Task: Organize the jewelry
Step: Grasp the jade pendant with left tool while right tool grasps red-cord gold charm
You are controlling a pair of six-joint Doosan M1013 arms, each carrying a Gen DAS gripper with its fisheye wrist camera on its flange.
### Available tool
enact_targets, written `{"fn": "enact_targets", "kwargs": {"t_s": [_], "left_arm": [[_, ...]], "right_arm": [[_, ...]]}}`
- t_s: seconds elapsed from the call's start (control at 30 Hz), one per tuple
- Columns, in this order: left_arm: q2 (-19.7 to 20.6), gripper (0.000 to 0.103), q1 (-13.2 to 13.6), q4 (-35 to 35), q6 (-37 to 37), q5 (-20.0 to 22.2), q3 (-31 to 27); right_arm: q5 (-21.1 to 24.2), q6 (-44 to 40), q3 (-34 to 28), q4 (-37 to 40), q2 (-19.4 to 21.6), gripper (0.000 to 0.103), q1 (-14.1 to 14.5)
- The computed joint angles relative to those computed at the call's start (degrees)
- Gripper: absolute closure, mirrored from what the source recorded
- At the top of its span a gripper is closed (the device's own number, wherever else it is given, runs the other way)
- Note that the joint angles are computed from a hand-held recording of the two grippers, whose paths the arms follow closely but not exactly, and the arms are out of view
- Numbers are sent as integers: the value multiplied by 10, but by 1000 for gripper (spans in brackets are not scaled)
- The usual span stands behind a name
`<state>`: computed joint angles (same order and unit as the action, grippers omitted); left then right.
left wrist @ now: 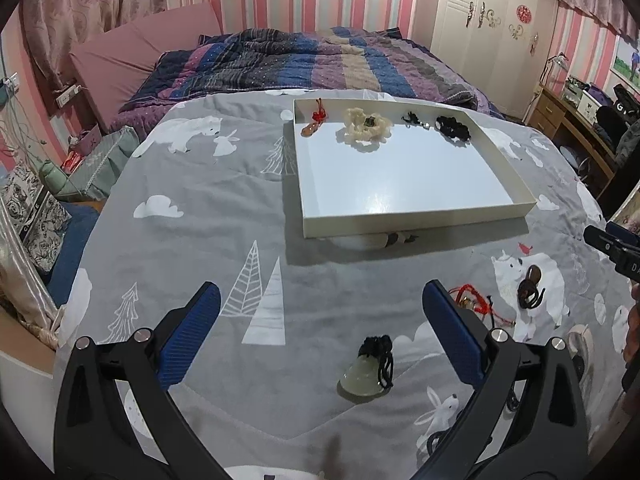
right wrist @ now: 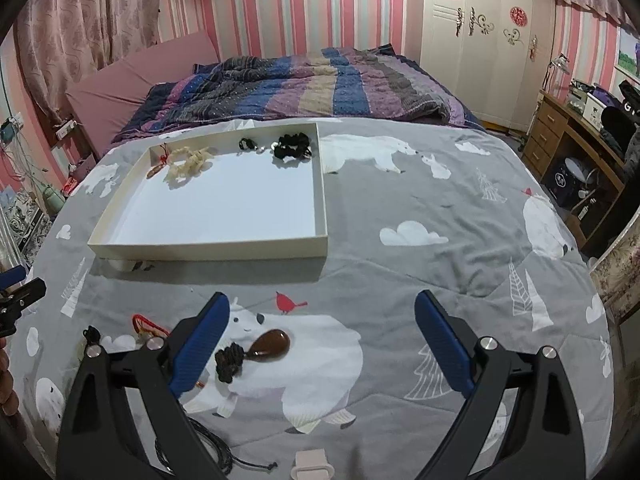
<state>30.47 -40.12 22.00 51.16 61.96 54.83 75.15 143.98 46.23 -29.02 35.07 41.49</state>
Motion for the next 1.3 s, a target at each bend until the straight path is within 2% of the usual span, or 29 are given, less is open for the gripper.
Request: {"fn": "enact_targets", "kwargs": {"t_s": [0.57, 1.3], "left_arm": [[-15, 3, -3, -16, -10, 5, 36], [-14, 3, -7, -47, 20, 4, 49]], "right_arm": [[5, 21, 49, 27, -23, 9, 4], [17, -14, 47, 53, -13, 9, 15]]}}
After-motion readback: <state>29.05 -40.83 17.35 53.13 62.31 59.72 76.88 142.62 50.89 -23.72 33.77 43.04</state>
